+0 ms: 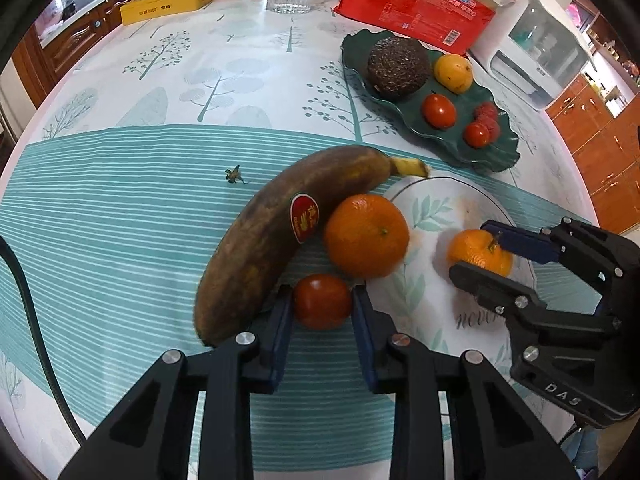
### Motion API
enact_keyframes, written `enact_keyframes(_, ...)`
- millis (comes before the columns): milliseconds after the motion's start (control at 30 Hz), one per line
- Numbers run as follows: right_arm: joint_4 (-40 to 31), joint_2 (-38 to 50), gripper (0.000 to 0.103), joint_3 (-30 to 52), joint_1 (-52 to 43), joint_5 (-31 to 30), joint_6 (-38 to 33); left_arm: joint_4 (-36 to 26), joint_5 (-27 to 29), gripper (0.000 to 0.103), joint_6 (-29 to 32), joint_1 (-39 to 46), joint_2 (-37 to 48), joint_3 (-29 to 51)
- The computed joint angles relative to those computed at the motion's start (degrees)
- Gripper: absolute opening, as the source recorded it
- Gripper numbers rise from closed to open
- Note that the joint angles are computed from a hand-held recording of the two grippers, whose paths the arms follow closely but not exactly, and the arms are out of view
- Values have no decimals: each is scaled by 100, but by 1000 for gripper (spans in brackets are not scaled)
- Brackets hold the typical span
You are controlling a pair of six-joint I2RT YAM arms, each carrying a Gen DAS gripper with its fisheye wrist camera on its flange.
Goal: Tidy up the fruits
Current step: 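Carry the small tomato in the left tool while the right tool carries the tangerine to the green plate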
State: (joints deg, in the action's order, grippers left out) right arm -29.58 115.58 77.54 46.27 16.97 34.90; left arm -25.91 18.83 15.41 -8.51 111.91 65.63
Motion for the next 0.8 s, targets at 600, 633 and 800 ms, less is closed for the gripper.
enact_keyframes(600, -169, -1392, 39, -551, 93, 334, 433, -1028, 149, 27, 48, -495, -1181, 427)
enact_keyframes(633, -211, -1448, 39, -540, 71, 333, 448, -1150, 114, 27, 26, -549, -1161, 596)
enact_keyframes(800, -740, -1775, 39, -301, -123, 492, 461, -1603, -117, 27, 73, -848, -1019, 1523)
